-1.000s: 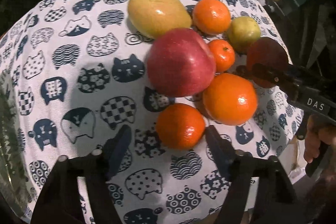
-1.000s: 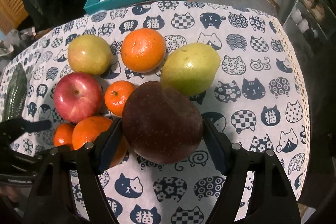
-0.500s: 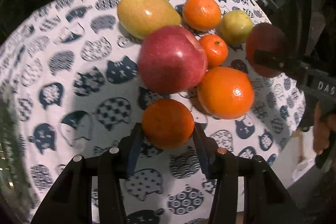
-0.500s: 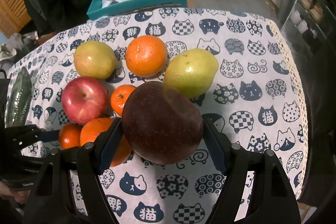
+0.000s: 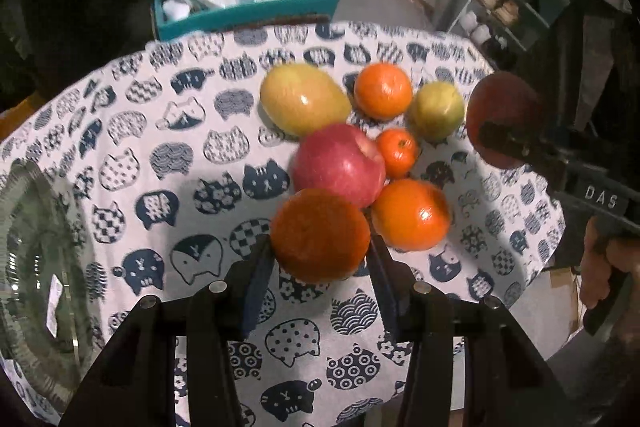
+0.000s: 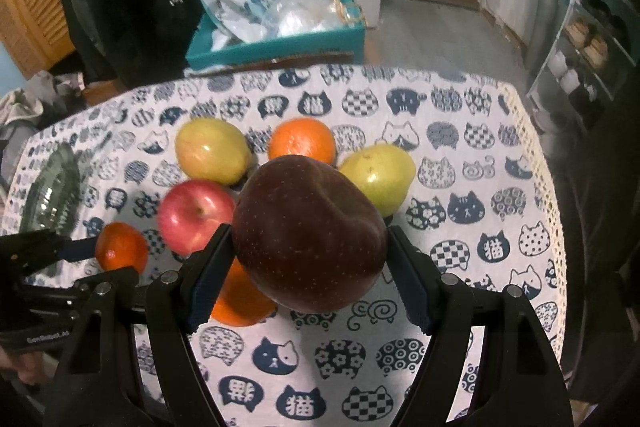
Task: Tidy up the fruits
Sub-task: 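Close the right gripper on the dark red apple while the left gripper grasps the mandarin, then carry the mandarin in the left gripper and the apple in the right gripper to the green bowl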
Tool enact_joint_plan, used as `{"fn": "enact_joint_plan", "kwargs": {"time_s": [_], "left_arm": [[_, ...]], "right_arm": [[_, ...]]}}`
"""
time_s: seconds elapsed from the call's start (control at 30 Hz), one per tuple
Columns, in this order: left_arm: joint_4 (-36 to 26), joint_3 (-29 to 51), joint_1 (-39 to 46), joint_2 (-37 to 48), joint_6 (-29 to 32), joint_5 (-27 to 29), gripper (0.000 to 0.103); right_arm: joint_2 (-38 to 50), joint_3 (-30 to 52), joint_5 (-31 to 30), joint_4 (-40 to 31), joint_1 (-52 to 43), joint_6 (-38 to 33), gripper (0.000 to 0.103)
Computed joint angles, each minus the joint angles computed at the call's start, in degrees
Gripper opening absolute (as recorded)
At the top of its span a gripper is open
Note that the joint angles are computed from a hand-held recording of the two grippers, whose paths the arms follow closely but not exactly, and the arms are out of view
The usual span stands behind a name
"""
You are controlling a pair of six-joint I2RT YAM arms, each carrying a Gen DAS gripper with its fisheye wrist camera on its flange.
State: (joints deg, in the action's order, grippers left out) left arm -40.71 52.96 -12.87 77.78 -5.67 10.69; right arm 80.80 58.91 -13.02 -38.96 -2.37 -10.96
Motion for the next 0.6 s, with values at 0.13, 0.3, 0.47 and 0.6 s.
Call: {"fn": "enact_joint_plan", "kwargs": {"time_s": [0.13, 0.3, 0.47, 0.6], "left_arm": [[-1.71, 1.31, 0.58, -3.16, -0.22, -0.05, 0.049], [-4.01, 3.35, 1.33, -6.57, -0.13, -0.07, 0.049], [-6.65, 5.34, 3.33, -10.03, 0.7, 1.01, 0.049], [-8.77, 7.05, 5.5, -12.64, 1.58, 1.78, 0.049]], "right_arm": [[-2.8, 0.86, 0.19, -1.03, 1.41, 0.77, 0.075], [-5.71, 2.38, -0.79, -2.6, 2.9, 1.68, 0.075], [-8.36, 4.03, -0.93, -3.9, 5.44, 3.05, 0.075], [-9.54, 5.46, -1.02, -4.63, 7.58, 4.32, 0.075]]}}
